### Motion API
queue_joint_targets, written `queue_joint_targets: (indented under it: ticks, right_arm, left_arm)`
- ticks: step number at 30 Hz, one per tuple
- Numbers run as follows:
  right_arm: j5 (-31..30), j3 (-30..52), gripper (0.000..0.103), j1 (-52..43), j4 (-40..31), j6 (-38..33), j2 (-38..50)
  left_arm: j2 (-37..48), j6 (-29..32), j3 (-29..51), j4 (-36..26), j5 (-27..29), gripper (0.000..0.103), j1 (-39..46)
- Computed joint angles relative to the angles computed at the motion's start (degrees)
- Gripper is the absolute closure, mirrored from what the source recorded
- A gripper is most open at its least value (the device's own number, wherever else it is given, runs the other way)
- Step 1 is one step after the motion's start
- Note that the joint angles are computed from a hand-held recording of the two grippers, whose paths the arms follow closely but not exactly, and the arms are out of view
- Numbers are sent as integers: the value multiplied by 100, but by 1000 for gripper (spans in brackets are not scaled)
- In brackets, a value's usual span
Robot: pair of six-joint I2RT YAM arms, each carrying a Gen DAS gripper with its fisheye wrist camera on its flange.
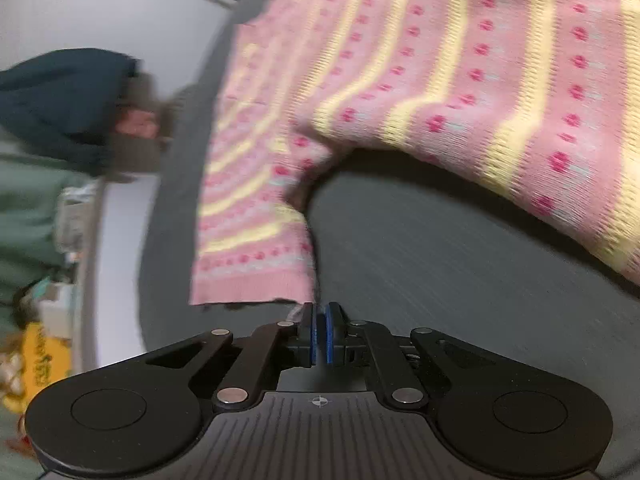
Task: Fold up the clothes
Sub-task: 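Grasp the sweater hem with the left gripper and pull it straight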
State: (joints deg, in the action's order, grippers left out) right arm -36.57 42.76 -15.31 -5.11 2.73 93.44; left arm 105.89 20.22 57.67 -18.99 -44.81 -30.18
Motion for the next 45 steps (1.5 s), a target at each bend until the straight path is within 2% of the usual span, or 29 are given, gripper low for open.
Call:
queue_joint_targets:
  ticks: [2, 5, 6, 7, 8, 9, 10, 15, 17, 20, 25, 27, 28, 29, 30, 32, 34, 36, 39, 42, 45]
  right_arm:
    - [10, 123, 42, -34, -457, -400, -95]
    - [17, 362, 42, -167, -1313, -1138, -222]
    - [12, 448, 42, -227, -1616, -1373, -249]
    - [21, 530, 43, -298, -1924, -1612, -280]
    - [8, 602, 43, -393, -2205, -1844, -304]
    - [-29, 670, 44, -501, -2468, -2071, -318]
    - [-77, 750, 46, -619, -2743, -2290, -315]
    - [-196, 1351, 54, -1128, -4088, -3119, 133]
    - [-153, 1511, 61, -1264, -4461, -3262, 321]
    - [-138, 1633, 70, -1470, -4901, -3509, 528]
    - [-42, 1407, 71, -1511, -4905, -3596, 431]
    - [-77, 1285, 71, -1474, -4854, -3572, 380]
    - [-109, 1219, 71, -1461, -4829, -3583, 349]
    - [-144, 1149, 71, -1453, -4801, -3611, 312]
    - [-183, 1094, 71, -1454, -4791, -3640, 292]
    - [-268, 1019, 70, -1475, -4804, -3681, 300]
    - [-324, 945, 70, -1493, -4752, -3668, 301]
    - [-354, 873, 70, -1501, -4698, -3699, 240]
    - [-379, 760, 70, -1507, -4621, -3741, 121]
    - [-438, 666, 70, -1548, -4549, -3723, 60]
    - [-502, 679, 70, -1621, -4583, -3691, 106]
  left_arm:
    - [-171, -682, -159, -32, -18, 95, -31]
    - [-703, -2184, -316, -531, 489, 94, 27]
    - [-1072, -2653, -559, -549, 794, 84, -16]
    - [-1462, -3113, -810, -545, 1092, 60, -69]
    - [-1863, -3572, -1052, -537, 1374, 44, -128]
    - [-2261, -3885, -1349, -418, 1520, 20, -275]
    - [-2663, -4201, -1634, -309, 1626, 16, -449]
    - [-3915, -5718, -2435, -85, 3068, 16, -955]
    - [-4288, -6278, -2727, -48, 3535, 16, -1176]
    - [-4122, -6488, -2882, 115, 3679, 16, -1422]
    - [-4112, -7121, -3102, 307, 3803, 16, -1500]
    - [-3774, -7231, -3003, 439, 3828, 16, -1513]
    - [-3689, -7288, -2974, 491, 3780, 22, -1583]
    - [-3622, -7361, -2949, 542, 3816, 32, -1645]
    - [-3556, -7434, -2924, 594, 3861, 51, -1705]
    - [-3540, -7761, -2907, 569, 3788, 59, -1895]
    - [-3616, -8070, -2928, 536, 3727, 82, -2064]
    - [-3683, -8240, -2655, -77, 3065, 97, -2426]
    - [-3625, -8346, -2012, -1235, 2011, 97, -2966]
    - [-3660, -7899, -1664, -1461, 1753, 97, -3135]
    - [-3294, -6809, -1525, -559, 2131, 97, -2942]
